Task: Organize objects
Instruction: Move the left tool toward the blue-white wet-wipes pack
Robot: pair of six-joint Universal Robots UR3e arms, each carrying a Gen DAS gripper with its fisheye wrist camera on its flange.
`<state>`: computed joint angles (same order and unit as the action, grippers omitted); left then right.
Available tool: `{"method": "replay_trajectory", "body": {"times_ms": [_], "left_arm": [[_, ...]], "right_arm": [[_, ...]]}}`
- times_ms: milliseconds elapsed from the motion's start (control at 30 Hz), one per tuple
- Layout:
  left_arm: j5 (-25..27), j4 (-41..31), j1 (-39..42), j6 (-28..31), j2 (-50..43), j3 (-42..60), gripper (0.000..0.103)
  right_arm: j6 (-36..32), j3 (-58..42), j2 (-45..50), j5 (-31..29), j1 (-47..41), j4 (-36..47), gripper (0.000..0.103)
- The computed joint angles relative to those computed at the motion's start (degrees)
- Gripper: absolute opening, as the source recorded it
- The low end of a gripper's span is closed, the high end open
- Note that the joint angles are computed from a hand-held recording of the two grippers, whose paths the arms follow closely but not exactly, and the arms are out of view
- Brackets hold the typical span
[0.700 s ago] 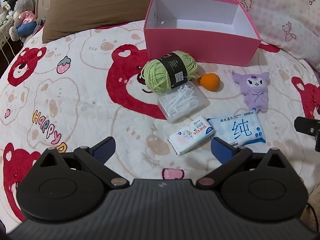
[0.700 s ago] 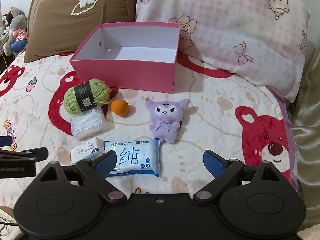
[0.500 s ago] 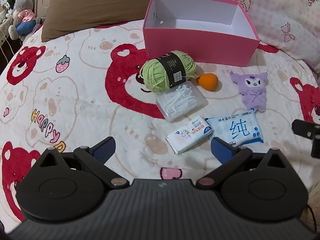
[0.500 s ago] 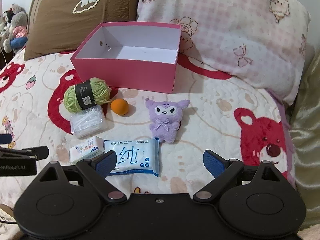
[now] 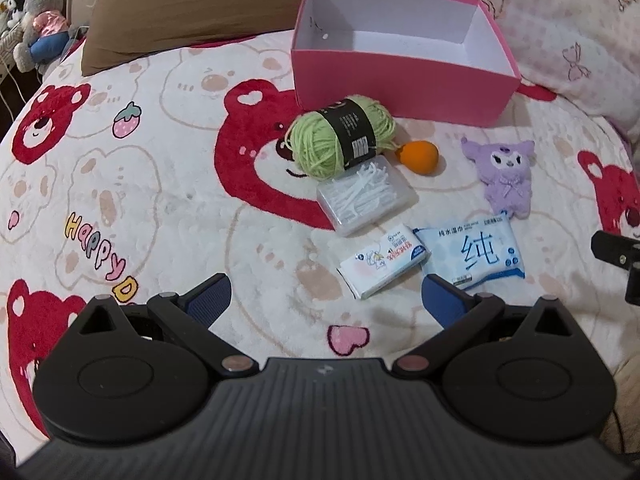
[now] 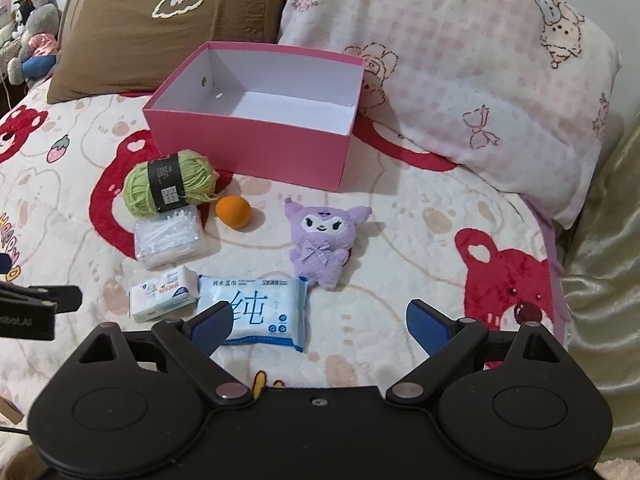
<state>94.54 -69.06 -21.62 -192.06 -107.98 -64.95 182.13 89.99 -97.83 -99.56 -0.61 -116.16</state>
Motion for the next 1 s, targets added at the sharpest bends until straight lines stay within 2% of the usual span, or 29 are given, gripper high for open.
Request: {"method": "replay_trajectory", "body": {"times_ms": [133,233,467,733,867,1000], "left_arm": [[-2.12,0.74,1.17,0.41,0.71,-0.41,0.101],[-0.86,2.3,0.96,-1.09,1.37,-1.2,0.101],[-0.86,1.65,0.51,-1.8,1.23,-0.31,0.102],[-1.62,1.33,0.13,-2.64,0.89,-0.57,0.103],[-1.35,1.03,-0.04,-2.92,0.63,-0.31,0.103],[-1.27,0.64,-0.02,-3.15,0.39,-0.15,0.103]], "right_arm": [[0.15,-0.33,0.05,1.9,-0.78,-0.03,0.096],[-2.54,1.24,-1.64,5.58,-2.19,-0.97,0.096],[-1.88,1.61,-2.88,11.04,-5.13,-0.02,0.097],[-0.2,0.29,-2.47,12.56,-6.43,2.86,0.101],[0.82,-0.15,-1.65,10.66,-5.66,3.63,0.103],[0.69,-0.25,-1.48,11.48,-6.24,4.78,0.103]]}}
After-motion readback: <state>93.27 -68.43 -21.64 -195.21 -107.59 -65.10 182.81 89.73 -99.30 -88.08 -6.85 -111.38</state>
